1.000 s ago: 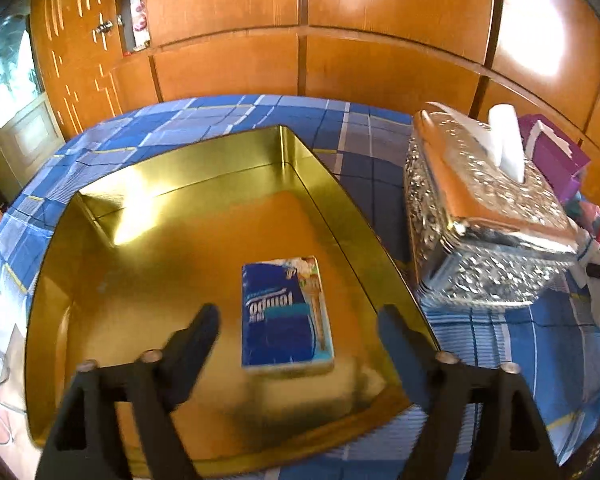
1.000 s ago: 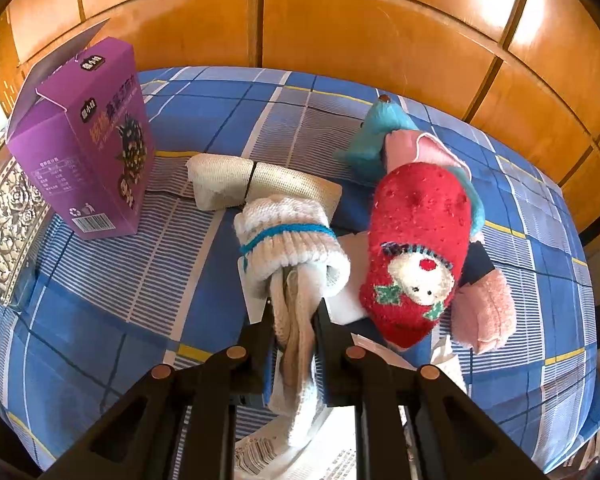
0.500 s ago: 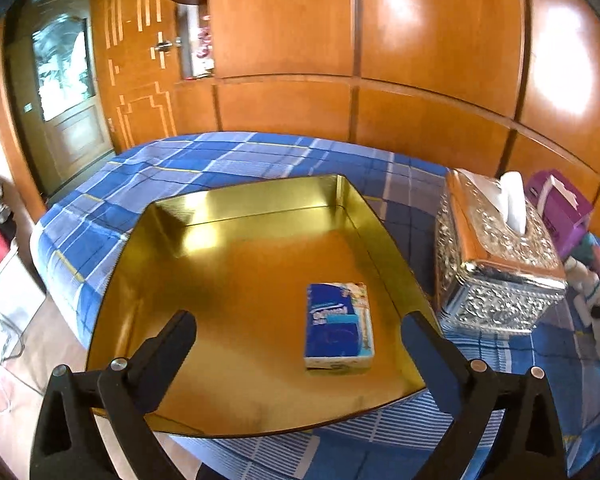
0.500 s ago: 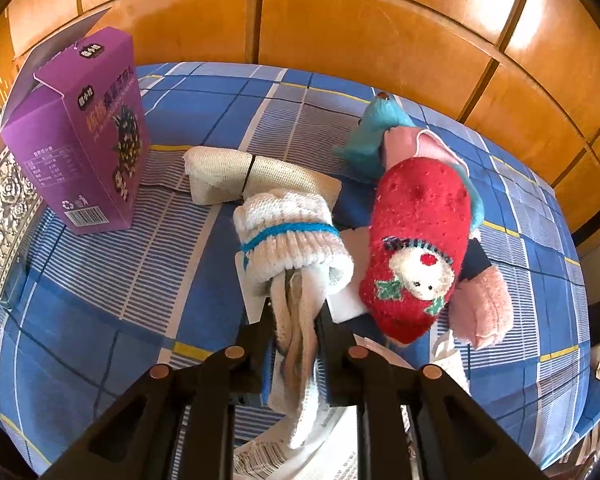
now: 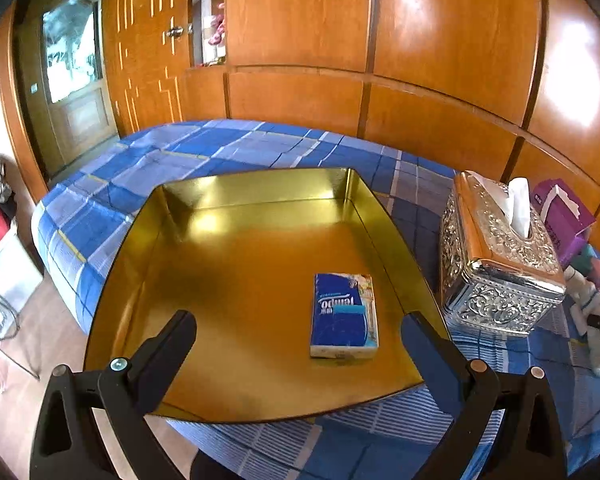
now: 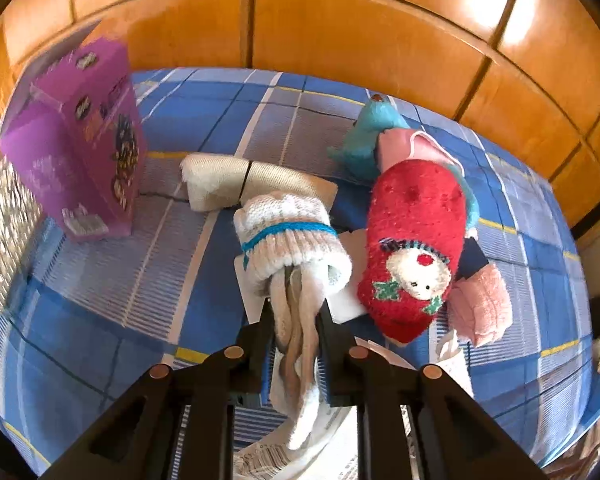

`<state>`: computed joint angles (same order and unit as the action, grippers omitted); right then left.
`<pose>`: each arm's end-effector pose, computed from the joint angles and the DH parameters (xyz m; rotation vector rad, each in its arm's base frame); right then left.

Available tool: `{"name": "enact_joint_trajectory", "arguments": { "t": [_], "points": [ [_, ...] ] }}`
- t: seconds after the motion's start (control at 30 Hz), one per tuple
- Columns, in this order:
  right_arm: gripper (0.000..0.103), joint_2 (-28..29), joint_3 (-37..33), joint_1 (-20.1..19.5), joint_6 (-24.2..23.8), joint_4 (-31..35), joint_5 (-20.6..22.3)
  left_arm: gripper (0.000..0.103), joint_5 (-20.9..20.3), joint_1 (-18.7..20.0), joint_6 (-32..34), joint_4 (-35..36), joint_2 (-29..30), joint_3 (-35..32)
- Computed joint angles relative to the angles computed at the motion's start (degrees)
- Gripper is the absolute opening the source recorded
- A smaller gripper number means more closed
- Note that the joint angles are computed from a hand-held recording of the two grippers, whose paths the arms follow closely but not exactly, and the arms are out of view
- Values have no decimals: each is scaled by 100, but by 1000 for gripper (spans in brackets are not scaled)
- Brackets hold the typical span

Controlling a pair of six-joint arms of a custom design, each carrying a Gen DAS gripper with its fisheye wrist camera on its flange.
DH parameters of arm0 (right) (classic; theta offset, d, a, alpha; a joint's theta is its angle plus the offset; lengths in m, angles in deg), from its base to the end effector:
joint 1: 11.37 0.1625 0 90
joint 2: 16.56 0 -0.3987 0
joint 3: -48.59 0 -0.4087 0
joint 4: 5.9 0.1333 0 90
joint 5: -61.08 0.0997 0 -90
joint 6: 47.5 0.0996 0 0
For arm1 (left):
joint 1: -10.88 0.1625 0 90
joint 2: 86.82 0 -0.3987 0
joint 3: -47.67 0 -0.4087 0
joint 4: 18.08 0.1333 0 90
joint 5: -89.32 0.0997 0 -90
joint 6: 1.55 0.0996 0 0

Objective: Organize soft objects
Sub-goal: 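Lift the white knit sock from the pile with the right tool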

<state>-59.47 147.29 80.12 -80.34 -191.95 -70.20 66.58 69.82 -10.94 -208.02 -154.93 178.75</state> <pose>0.0844 -0.6443 0.1033 0.3618 -2.2085 0.5568 -0.0327 -0.4907 0.1976 -0.0607 2.0440 -1.0852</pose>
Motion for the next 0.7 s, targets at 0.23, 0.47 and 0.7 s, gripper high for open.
{"name": "enact_joint_trajectory", "arguments": {
  "t": [0.23, 0.47, 0.7],
  "points": [
    [16, -289, -106, -60, 1077, 677, 184, 103, 353, -29, 403, -592, 219, -58],
    [16, -325, -614, 166, 1578, 1323, 321, 103, -67, 31, 650, -734, 92, -23],
    [16, 100, -1579, 861, 1320, 1635, 838, 103, -494, 31, 892, -1052, 93, 16]
  ]
}}
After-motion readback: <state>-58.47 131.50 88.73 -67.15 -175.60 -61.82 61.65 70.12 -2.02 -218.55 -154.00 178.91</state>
